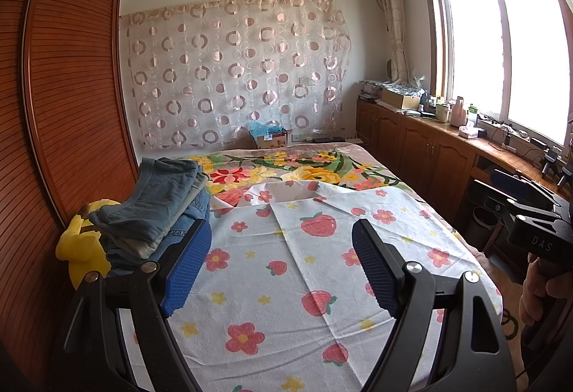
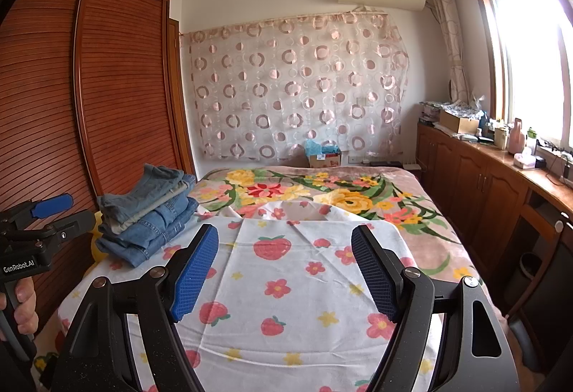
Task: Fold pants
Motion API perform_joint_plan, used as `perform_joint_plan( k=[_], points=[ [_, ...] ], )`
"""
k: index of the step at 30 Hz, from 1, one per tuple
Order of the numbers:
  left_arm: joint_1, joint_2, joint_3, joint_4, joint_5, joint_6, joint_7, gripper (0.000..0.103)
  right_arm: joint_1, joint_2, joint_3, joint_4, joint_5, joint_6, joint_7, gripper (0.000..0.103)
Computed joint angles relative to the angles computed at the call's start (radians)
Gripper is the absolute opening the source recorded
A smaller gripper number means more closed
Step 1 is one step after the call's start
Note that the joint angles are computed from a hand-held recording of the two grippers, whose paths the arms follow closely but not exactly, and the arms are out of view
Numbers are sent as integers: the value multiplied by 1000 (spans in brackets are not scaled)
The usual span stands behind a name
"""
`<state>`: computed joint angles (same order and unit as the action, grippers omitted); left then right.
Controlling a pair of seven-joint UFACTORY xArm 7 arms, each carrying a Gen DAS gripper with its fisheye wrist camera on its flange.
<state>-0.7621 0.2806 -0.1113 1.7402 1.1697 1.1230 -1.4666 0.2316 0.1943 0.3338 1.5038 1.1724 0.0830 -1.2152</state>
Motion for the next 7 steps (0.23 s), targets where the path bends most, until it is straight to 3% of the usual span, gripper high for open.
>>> perform_joint_plan(
  k=[7],
  points=[
    [0, 2, 1, 1, 0, -2, 0, 82, -1, 1, 2, 0, 5, -2, -5, 79]
  ],
)
